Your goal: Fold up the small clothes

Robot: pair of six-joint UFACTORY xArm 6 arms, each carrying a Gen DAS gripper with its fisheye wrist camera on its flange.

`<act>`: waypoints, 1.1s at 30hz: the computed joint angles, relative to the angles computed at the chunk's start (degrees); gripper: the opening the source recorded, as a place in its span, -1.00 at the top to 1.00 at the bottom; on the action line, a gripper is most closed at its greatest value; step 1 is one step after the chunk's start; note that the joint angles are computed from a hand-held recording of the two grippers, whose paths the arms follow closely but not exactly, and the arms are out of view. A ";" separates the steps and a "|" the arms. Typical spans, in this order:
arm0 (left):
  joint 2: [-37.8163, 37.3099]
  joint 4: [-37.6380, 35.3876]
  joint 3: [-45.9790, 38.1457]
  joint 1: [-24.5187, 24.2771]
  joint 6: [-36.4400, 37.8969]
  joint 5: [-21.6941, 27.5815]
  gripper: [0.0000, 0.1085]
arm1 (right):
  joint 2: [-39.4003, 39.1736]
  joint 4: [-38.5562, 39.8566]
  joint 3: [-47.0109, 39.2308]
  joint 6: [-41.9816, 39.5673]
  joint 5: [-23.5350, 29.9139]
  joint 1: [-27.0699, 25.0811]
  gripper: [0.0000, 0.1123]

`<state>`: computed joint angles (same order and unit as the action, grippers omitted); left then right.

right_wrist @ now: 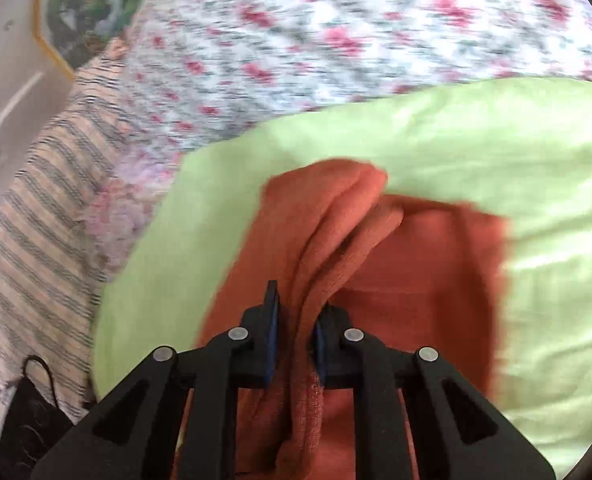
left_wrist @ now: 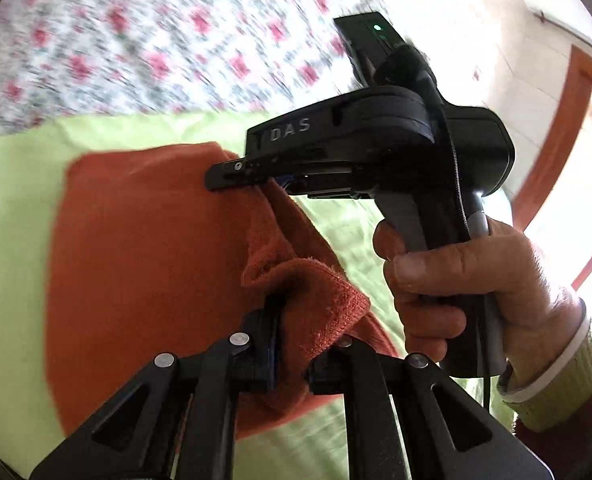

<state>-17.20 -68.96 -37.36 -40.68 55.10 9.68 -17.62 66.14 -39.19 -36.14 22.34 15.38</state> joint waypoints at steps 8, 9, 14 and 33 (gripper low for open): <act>4.11 0.29 -1.24 -2.98 -1.21 -0.55 0.84 | -0.64 1.26 5.51 -2.10 1.19 -5.41 0.71; 4.39 -0.75 -1.65 -2.55 -0.51 0.40 0.83 | -1.26 2.00 5.70 -3.54 0.65 -5.61 0.72; 6.80 1.13 -3.06 -2.24 -1.07 2.57 0.78 | -0.55 -3.45 6.70 0.10 -3.38 -4.73 0.72; 1.80 8.97 -0.84 26.65 -8.08 22.30 -0.51 | -9.07 3.67 15.11 1.07 -4.37 -2.98 -0.44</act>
